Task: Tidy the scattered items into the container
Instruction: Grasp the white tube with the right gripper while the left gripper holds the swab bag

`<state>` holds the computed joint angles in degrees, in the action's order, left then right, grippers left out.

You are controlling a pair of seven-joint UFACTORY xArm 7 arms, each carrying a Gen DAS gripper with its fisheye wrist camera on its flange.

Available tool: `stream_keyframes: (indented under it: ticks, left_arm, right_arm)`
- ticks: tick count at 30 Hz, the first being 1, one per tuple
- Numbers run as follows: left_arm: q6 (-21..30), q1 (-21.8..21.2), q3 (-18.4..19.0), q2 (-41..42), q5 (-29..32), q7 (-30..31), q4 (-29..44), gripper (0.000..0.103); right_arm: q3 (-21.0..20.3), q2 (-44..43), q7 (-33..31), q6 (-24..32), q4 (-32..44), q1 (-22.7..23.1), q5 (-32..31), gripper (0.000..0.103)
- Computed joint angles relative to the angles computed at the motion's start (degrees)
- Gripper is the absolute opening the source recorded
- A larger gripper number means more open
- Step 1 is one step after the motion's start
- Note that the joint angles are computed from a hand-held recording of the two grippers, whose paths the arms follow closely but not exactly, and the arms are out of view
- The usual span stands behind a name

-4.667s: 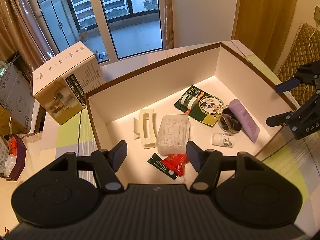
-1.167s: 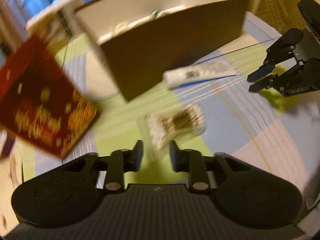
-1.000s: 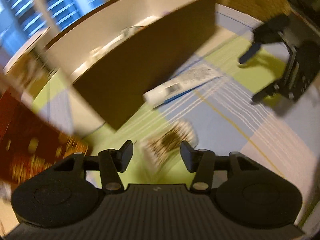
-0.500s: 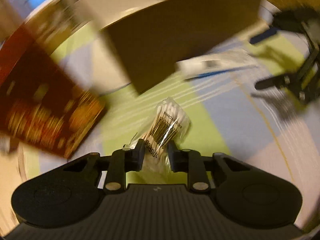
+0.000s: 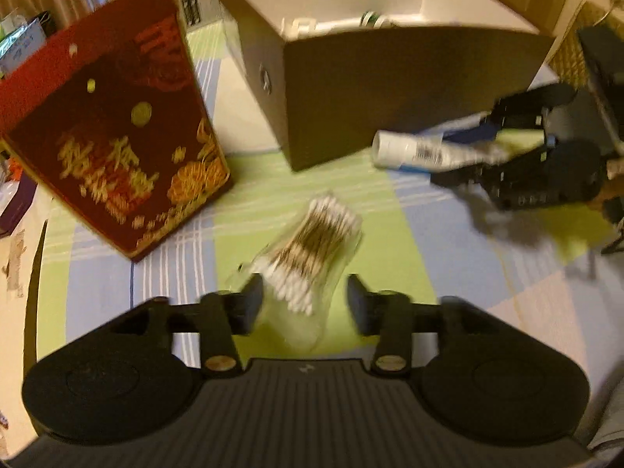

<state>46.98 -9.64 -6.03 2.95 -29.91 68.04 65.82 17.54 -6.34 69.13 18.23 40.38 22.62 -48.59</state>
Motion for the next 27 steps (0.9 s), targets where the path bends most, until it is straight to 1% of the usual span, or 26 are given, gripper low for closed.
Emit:
stream_keyframes:
  ticks: [2,4,6,8,9,10,11,12,13,14,16,17,19,21,23,24,27]
  left_arm:
    - [0.57,0.0,-0.18,0.02,-1.38,1.82,0.67,0.052]
    - [0.15,-0.36,-0.5,0.41,-1.23,3.17,1.07,0.056]
    - [-0.56,-0.85,-0.88,1.31,0.0,3.94,1.48,0.056]
    - [-1.89,-1.57,-1.37,2.47,2.5,3.85,1.62,0.056]
    - [-2.68,-1.82,-1.55,2.86,3.53,3.77,1.39,0.056]
    - [-3.25,-1.94,-1.68,3.16,4.31,3.74,1.13,0.054]
    - [-3.94,-2.07,-1.81,3.38,4.92,3.53,0.78,0.052]
    - [-4.56,-2.05,-1.92,3.41,4.88,3.5,0.32,0.052]
    - [-4.32,-1.85,-1.95,3.35,4.25,3.37,0.15,0.044]
    - [-2.88,-1.73,-1.94,3.45,3.95,2.31,0.6,0.031]
    - [-0.57,-1.74,-1.91,3.03,3.93,-0.43,0.66,0.03]
    - [-0.02,-1.77,-1.98,2.32,3.73,-0.67,0.0,0.029]
    - [0.77,-1.95,-1.96,0.63,3.02,-0.84,-1.74,0.03]
    - [1.32,-2.15,-1.66,-0.06,2.21,-2.06,-2.41,0.035]
    - [0.99,-2.33,-1.53,-0.11,1.5,-1.58,-2.52,0.052]
    - [0.17,-2.52,-1.54,-0.14,1.62,-1.68,-2.65,0.054]
    - [-1.08,-2.99,-1.66,1.05,3.06,-2.04,-2.07,0.052]
  right_arm:
    - [0.05,-2.07,-3.25,2.54,-1.14,1.62,6.18,0.04]
    - [0.64,-4.69,-4.75,5.4,-2.61,2.82,11.54,0.04]
    - [1.01,-7.41,-6.2,7.19,-4.39,3.66,16.57,0.04]
    - [1.66,-10.08,-7.43,8.34,-6.09,4.07,19.94,0.041]
    - [1.94,-11.24,-8.2,8.22,-7.05,4.26,21.26,0.049]
    - [2.32,-12.2,-8.65,8.14,-7.87,4.35,22.49,0.055]
    - [3.06,-13.02,-8.4,8.33,-8.5,4.11,23.15,0.062]
    - [3.89,-13.78,-7.91,8.21,-9.15,3.73,23.34,0.062]
    - [4.66,-14.46,-7.39,7.97,-9.69,3.35,23.35,0.062]
    - [5.34,-14.85,-6.92,7.92,-9.93,2.94,23.38,0.062]
    - [5.94,-15.3,-6.81,7.61,-10.1,2.47,23.67,0.062]
    - [6.11,-15.27,-7.01,7.27,-10.0,2.14,23.56,0.062]
    - [6.49,-14.94,-7.69,7.24,-9.38,1.64,23.26,0.062]
    - [6.84,-13.36,-8.45,7.04,-8.09,0.87,22.31,0.062]
    - [7.57,-11.54,-8.02,6.53,-6.64,-0.41,19.84,0.062]
    - [7.87,-10.72,-7.35,6.25,-6.03,-1.01,18.42,0.062]
    - [7.93,-8.69,-4.33,5.02,-4.83,-2.07,15.1,0.062]
